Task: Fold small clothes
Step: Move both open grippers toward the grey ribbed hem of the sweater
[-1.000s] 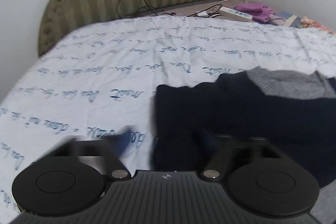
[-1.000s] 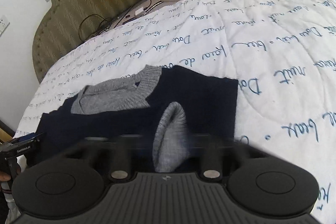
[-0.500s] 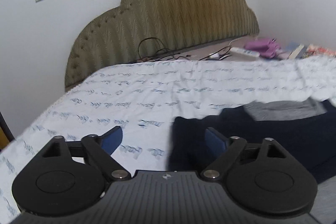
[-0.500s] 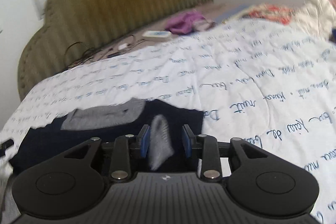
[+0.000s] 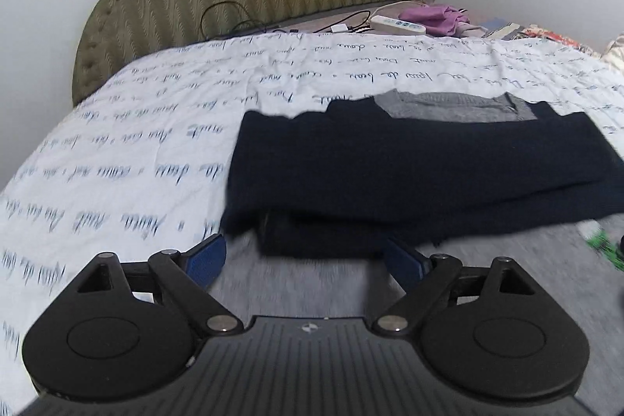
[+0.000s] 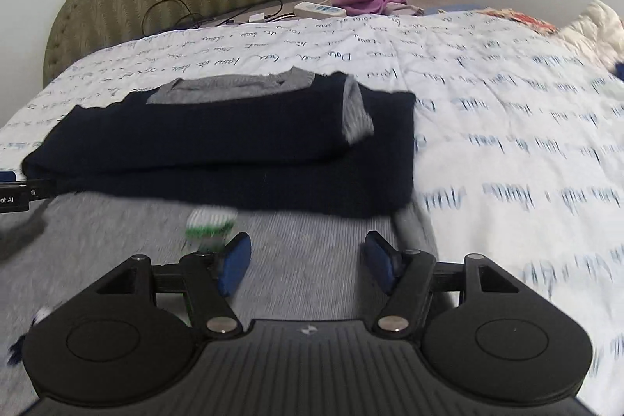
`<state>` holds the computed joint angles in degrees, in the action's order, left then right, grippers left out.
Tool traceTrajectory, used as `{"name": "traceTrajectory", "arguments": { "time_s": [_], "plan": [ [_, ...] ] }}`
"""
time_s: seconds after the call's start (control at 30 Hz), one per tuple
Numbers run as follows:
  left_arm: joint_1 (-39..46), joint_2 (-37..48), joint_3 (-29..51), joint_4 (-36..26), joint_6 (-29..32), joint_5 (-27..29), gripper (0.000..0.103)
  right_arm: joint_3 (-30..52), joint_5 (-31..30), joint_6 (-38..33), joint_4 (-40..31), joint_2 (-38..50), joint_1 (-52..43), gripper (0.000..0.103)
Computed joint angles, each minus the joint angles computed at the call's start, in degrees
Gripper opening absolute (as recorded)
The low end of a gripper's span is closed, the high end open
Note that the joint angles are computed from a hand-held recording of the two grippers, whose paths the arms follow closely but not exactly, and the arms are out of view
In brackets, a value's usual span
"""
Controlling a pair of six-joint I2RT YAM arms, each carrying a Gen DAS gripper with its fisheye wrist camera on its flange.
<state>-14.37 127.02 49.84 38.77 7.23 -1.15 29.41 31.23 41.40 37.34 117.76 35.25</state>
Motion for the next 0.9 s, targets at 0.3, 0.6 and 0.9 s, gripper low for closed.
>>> {"name": "traceTrajectory", "arguments": {
  "time_s": [0.3,0.6,0.9],
  "plan": [
    [-0.3,-4.8,-18.4,11.5,0.0,0.1,0.091,-0.6,9.2,17.6,-14.2,-3.6,14.8,0.072],
    [0.6,-9.4,-28.7,16.7,1.8,2.8,0.091,-0.2,11.4,29.0,-21.7,-4.9,23.9,0.072],
    [3.0,-11.7,-36.1,20.7,2.2,5.1,0.091,2.4,15.2,40.0,-33.1,-5.0,34.1,0.072]
  ]
}}
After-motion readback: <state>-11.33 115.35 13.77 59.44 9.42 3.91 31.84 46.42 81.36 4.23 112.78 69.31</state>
